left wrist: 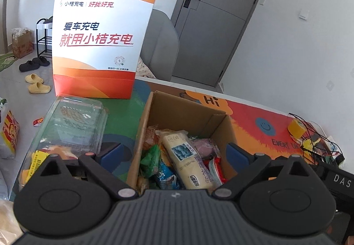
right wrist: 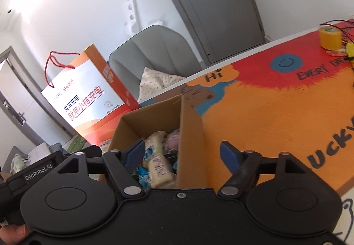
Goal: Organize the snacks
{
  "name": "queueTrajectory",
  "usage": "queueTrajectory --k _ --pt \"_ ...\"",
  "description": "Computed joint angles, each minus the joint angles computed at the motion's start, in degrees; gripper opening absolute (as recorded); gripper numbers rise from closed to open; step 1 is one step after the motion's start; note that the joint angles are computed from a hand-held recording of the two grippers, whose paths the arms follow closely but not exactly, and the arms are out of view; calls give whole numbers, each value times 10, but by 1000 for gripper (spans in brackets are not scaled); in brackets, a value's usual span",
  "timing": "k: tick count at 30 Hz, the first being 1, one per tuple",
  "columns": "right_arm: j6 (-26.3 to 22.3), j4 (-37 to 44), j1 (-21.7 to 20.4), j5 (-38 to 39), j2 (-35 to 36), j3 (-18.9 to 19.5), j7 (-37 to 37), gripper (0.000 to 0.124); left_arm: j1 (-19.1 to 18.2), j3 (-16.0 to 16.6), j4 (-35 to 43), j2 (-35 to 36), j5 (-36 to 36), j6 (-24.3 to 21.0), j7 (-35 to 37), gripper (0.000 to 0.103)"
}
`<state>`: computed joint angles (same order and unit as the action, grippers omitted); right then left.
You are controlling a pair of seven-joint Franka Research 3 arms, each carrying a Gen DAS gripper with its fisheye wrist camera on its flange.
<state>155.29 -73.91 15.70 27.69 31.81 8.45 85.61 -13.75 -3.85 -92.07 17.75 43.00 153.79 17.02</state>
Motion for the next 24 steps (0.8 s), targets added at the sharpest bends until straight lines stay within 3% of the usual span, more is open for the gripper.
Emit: queueTrajectory --k 9,19,24 --pt "82 -131 15 -37 -77 -41 61 102 -8 -17 -10 -4 -25 -1 62 101" --pt "161 -276 53 -149 -170 -97 168 103 -14 -19 -69 -49 -7 39 66 103" --pt "167 -314 99 -289 -204 -157 290 103 -15 -22 -108 -91 46 27 17 103"
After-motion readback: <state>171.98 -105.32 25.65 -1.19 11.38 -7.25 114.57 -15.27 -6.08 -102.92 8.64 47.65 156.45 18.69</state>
